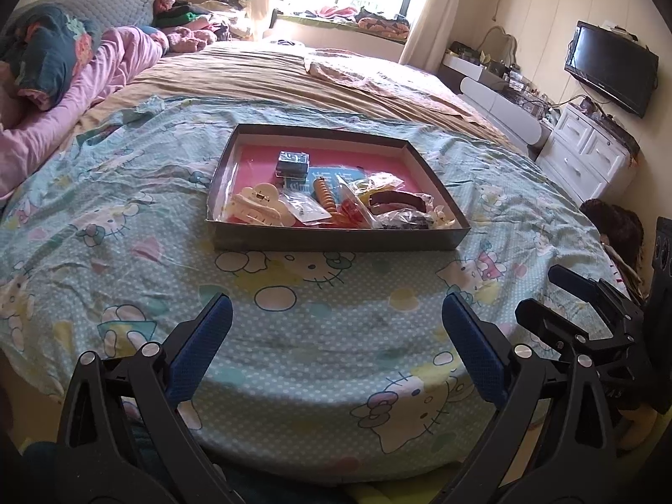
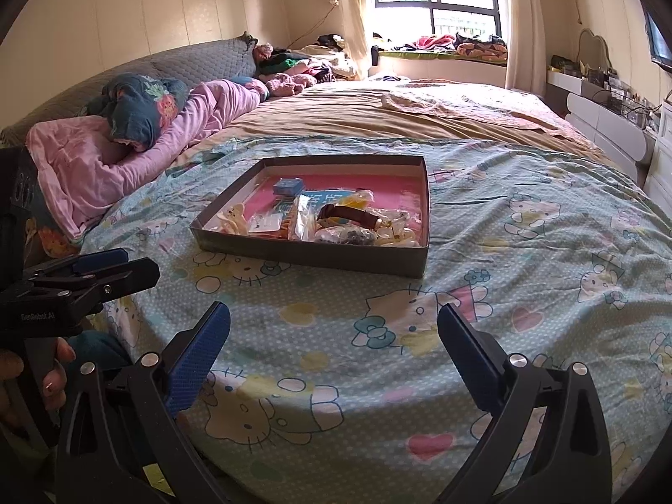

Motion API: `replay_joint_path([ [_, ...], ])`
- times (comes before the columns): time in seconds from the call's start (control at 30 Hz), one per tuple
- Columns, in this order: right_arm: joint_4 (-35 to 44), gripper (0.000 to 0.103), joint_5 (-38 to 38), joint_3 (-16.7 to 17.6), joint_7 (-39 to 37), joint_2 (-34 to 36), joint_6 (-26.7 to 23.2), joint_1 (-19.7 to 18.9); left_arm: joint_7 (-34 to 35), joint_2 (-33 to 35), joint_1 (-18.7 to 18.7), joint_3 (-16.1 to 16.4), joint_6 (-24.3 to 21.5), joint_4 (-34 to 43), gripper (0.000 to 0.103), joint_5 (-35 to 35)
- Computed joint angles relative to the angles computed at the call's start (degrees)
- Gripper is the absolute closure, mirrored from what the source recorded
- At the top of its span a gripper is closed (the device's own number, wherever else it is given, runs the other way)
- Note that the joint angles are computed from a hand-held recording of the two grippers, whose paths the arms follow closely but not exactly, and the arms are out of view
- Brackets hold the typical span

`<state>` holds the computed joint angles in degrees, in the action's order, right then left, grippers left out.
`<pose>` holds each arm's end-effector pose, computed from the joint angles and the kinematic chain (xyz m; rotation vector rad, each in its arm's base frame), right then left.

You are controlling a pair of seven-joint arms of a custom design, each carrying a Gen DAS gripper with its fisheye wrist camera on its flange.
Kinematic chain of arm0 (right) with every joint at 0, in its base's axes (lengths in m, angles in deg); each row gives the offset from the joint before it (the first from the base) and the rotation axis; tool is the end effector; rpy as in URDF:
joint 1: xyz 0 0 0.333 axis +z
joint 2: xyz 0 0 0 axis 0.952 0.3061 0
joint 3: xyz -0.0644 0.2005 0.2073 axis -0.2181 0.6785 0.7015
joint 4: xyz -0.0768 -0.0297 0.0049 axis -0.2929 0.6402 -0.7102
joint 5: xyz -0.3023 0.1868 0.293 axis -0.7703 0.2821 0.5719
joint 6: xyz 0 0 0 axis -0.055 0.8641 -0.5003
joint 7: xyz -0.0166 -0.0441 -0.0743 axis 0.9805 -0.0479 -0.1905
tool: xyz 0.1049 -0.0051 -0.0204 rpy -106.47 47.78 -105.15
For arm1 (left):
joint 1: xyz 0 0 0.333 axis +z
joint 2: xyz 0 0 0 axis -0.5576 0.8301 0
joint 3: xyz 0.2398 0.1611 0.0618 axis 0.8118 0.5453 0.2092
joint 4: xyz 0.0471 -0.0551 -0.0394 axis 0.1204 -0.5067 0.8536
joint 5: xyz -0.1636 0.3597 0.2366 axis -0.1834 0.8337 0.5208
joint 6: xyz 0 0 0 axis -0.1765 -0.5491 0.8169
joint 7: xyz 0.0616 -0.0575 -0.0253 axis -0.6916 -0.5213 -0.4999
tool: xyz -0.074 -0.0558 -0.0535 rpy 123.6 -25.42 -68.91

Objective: Organize jewelry

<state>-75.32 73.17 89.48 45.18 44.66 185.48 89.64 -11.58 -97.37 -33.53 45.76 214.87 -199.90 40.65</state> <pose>0.6195 0.2143 0.4789 -2.0183 1.0103 -0.3604 0.5391 -0.1660 0.4965 -2.0228 1.4717 -0.8621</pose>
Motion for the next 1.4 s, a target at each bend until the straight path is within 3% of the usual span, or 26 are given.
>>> replay_joint_path([
  [0.5,-0.34,0.005,0.69,-0.23,-0.75,-0.62,0.22,0.28,0.02,-0.26,-0.24,-0.56,-2.50,0.77,0.010,1.41],
  [1.4,-0.78,0.005,0.91,-0.41,-0.83,-1.14,0.47,0.55,-0.51,-1.09,-0.27,-0.28,-2.79,0.52,0.010,2.02],
])
